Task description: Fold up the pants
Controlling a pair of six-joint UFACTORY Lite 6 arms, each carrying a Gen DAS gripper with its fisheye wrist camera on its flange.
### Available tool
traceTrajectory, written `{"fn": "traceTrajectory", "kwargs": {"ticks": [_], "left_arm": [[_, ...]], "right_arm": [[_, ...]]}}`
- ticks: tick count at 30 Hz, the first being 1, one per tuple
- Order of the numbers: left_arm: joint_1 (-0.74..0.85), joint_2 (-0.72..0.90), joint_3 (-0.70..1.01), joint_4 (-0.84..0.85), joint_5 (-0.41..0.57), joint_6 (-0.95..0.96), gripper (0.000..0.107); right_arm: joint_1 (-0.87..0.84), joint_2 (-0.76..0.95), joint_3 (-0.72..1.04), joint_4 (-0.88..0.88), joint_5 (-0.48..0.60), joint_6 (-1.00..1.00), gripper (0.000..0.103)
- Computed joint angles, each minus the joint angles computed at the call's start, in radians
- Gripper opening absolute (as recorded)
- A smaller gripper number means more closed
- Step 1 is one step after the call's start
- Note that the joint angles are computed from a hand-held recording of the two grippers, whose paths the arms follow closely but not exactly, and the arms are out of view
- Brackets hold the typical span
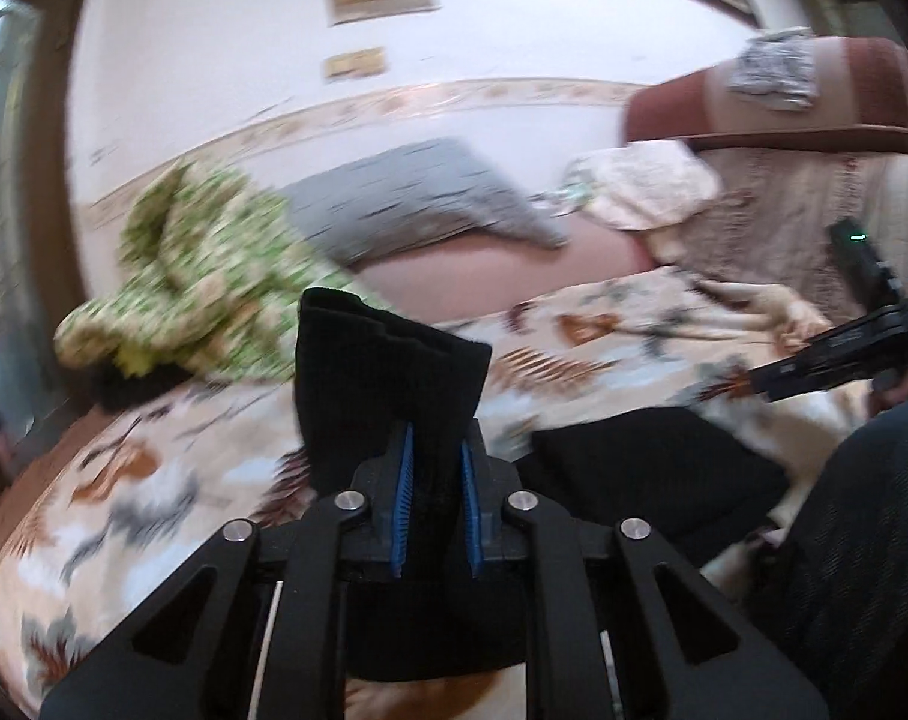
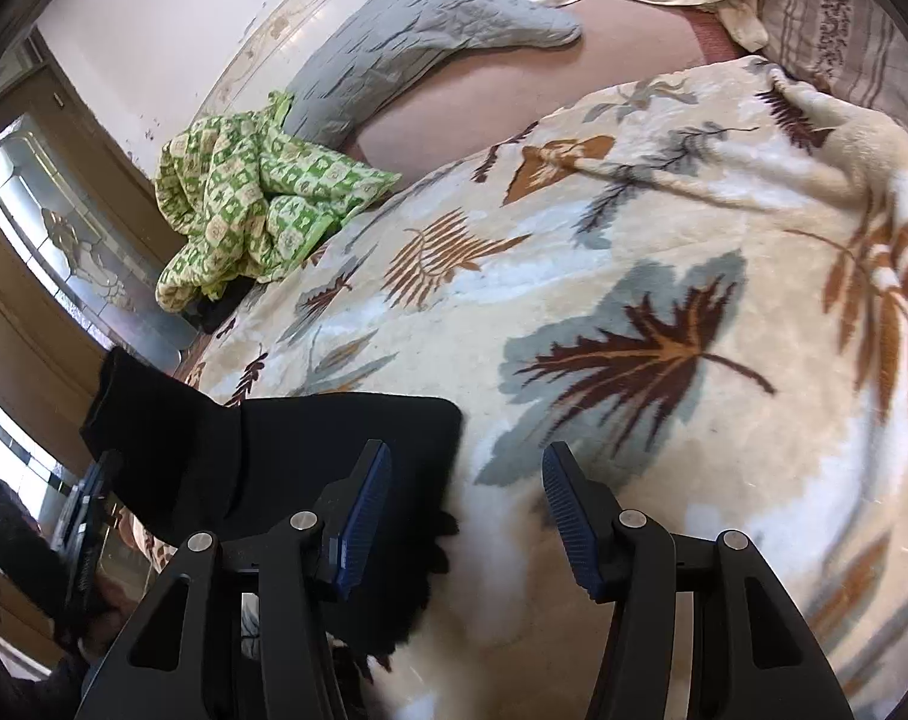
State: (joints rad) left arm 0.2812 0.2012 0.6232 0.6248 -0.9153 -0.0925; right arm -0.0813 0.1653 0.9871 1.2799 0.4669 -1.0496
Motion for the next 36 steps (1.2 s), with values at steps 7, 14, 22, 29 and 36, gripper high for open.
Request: {"fn": "traceTrajectory", "kwargs": {"ticks": [7, 14, 22, 29, 36], "left_arm": [[-0.187, -0.083, -0.001, 0.036, 0.088, -0.07, 0.011], [-0.415, -0.041, 0.037, -0.096, 0.173, 0.037, 0.01], [-0.47, 0.099, 0.148, -0.027, 0.264, 0.017, 0.01], [-0.429, 0.189, 0.246, 0.292, 0.305, -0.276, 0.011], [-0.274, 0.287, 0.384, 0.856, 0.104, -0.827, 0.02]], "right_arm": [[-0.1, -0.086, -0.078, -0.013, 0.045, -0.034, 0.055], [-0.209, -0.116, -0.11, -0.01, 0.085, -0.051, 0.055], [-0.203, -0.107, -0.102, -0.035, 0.084, -0.046, 0.055], [-0.168, -0.096, -0.1, -0.048, 0.059, -0.037, 0.055], [-0.138, -0.085, -0.06, -0.075, 0.065, -0.011, 0.055]]}}
